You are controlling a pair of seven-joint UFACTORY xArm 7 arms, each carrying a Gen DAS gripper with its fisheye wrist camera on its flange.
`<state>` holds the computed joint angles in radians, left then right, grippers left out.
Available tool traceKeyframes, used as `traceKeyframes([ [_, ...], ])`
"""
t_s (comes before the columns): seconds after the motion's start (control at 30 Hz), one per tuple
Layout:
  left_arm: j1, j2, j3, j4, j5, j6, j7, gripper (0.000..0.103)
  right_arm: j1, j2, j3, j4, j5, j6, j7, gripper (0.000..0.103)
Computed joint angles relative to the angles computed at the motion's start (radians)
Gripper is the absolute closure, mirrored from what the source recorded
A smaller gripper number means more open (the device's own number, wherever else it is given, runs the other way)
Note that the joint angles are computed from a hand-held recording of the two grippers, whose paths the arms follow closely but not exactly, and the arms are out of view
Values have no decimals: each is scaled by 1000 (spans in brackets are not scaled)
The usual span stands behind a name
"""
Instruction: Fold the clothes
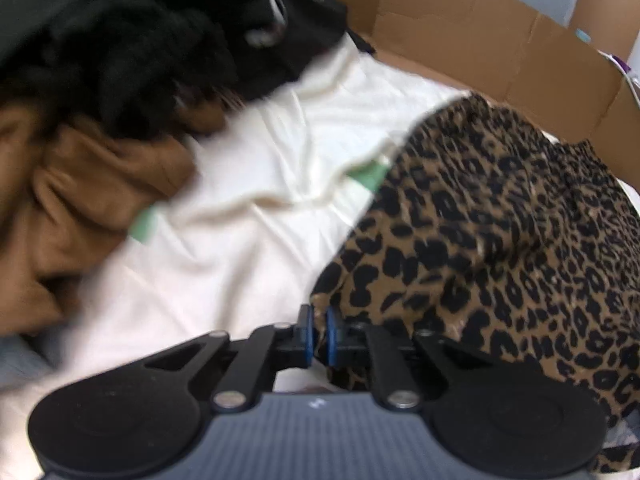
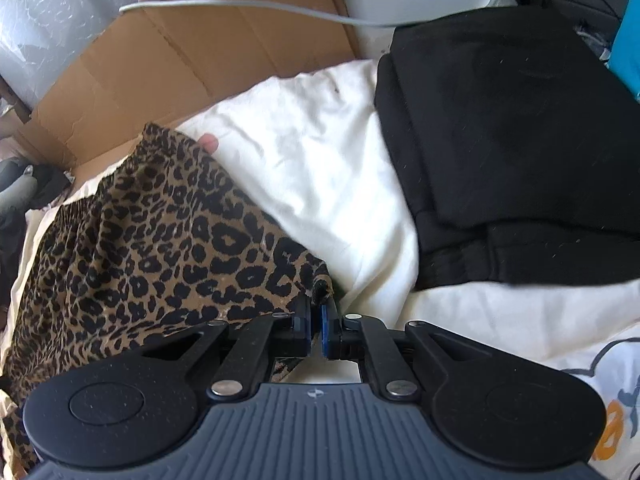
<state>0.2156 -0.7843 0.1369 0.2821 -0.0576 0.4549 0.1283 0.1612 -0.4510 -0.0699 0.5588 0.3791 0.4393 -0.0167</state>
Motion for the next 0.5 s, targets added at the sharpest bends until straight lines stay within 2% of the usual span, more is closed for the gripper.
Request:
traceKeyframes([
  [0.13,26,-4,1,14,5,-22,-10,96,-20,5,3,5,-18,-10,18,100],
  [0.27,65,39,-57,24,36,-50,-68,94,-32,26,14,13,-31,15,57,98],
  [0.33,85,73,-83,41,53,-32,-120,92,-40,14,21,6,-38,23,81,93],
  [0.4,80,77,-81,45,60,-1,-147,88,-47,-6,28,-3,-47,31,104,81],
  [0.5,81,38,-87,43,87,44,-172,86,-55,-53,44,-21,-76,50,139,78],
])
